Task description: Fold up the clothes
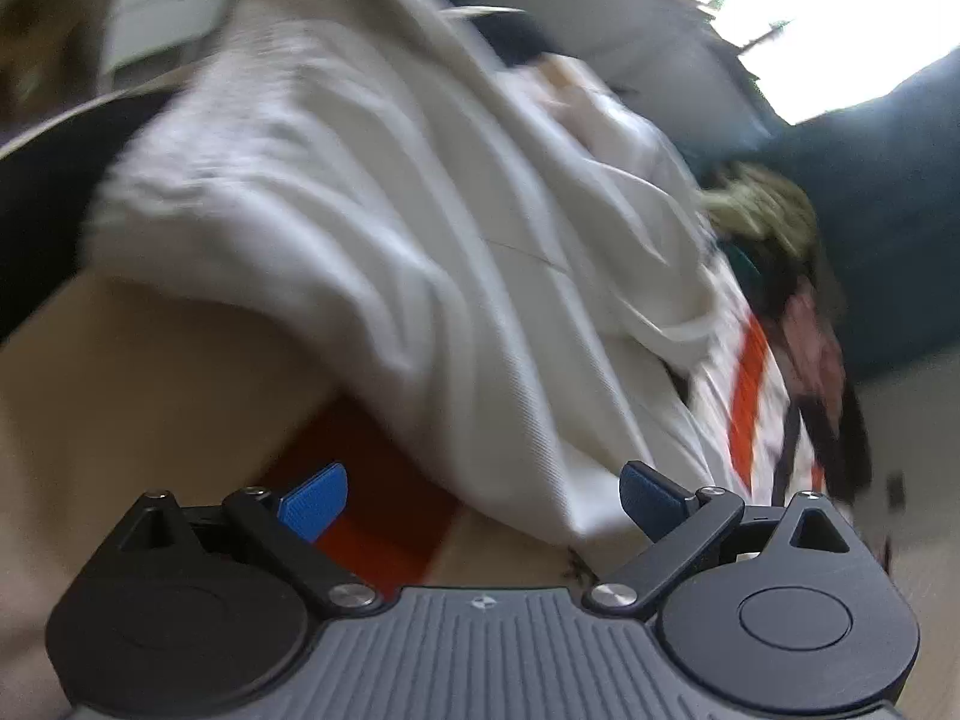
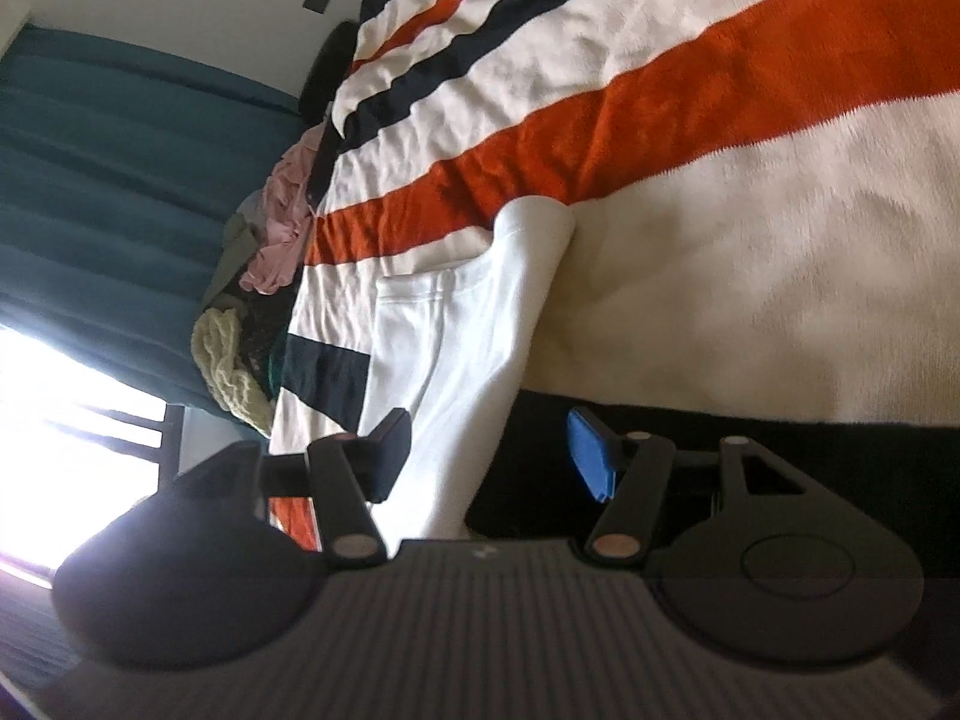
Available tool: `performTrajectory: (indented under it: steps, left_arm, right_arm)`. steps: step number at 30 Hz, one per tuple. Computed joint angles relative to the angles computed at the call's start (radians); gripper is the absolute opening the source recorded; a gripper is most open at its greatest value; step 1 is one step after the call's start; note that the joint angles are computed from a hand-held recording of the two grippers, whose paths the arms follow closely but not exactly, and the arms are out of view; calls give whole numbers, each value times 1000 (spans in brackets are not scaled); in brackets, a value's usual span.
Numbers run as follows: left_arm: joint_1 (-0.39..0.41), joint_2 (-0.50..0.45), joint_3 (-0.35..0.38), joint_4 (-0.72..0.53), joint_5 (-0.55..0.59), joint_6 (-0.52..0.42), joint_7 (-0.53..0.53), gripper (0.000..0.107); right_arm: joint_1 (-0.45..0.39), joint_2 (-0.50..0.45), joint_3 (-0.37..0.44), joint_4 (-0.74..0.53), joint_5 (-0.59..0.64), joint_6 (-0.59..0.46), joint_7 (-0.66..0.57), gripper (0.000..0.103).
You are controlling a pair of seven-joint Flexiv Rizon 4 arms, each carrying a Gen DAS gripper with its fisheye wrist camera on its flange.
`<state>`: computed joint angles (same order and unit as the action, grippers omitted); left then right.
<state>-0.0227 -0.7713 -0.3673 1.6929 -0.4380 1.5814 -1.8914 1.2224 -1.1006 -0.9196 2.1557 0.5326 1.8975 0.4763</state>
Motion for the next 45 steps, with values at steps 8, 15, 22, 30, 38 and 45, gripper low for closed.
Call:
performTrajectory:
  steps: [8, 15, 22, 30, 38, 45]
  left_arm:
    - [24, -4, 48, 27, -83, 64, -172, 91]
    - [-4, -34, 121, -17, -46, 77, -260, 68]
    - [41, -75, 57, 6, 13, 287, -376, 38]
    - [-111, -64, 289, -19, 49, 489, -355, 28]
    - [-129, -33, 280, 34, -70, 450, -349, 31]
    - [68, 1, 102, 104, 64, 297, -392, 64]
  right_arm:
    - [-17, 4, 11, -13, -6, -9, 7, 60]
    - [-69, 29, 80, -33, 15, 36, 1, 61]
    - [-80, 24, 94, -50, 38, 31, -2, 60]
    - [-76, -12, 82, -61, 61, 37, 13, 60]
    - [-113, -74, 90, -95, 118, 66, 46, 60]
    - [-115, -169, 39, -106, 131, 65, 41, 60]
